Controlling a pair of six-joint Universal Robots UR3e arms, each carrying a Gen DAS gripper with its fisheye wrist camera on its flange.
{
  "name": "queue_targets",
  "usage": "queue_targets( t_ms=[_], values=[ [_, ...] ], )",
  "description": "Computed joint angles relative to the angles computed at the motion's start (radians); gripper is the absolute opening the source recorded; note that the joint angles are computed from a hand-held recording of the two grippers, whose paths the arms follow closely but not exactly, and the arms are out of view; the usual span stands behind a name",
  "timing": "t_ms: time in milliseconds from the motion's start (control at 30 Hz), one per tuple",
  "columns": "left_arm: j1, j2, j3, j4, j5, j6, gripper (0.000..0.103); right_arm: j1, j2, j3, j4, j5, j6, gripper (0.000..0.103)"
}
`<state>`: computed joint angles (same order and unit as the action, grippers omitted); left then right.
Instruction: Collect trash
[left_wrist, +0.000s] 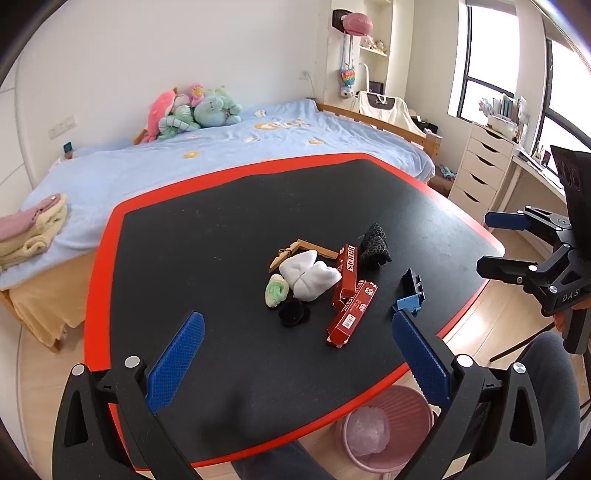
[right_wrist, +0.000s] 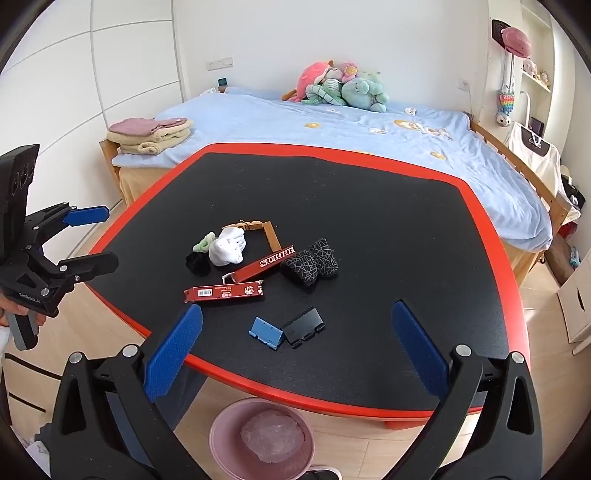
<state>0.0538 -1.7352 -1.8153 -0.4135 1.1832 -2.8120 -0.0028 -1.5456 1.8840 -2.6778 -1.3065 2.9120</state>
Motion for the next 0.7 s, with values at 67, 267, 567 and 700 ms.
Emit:
queue_targets(
  t_ms=[67,267,567,700],
  values=[
    [-0.001,-0.001,0.004,-0.003,0.001,0.000,0.098,0.000,-0.001,0.003,-0.002,0.010,0.000,0.100],
    [-0.001,-0.003,0.005,-0.008,0.000,0.005,0.098,-0.013,-0.011,0.005,0.002,0.033,0.004,0.100],
    [-0.006,0.000,0.010,-0.016,0.002,0.006,0.098,-0.015,-0.021,0.003,0.008,0.007,0.003,0.100],
    [-0.008,0.000,0.012,-0.019,0.005,0.005,0.098,-0.015,-0.021,0.003,0.008,0.002,0.002,0.100]
  ],
)
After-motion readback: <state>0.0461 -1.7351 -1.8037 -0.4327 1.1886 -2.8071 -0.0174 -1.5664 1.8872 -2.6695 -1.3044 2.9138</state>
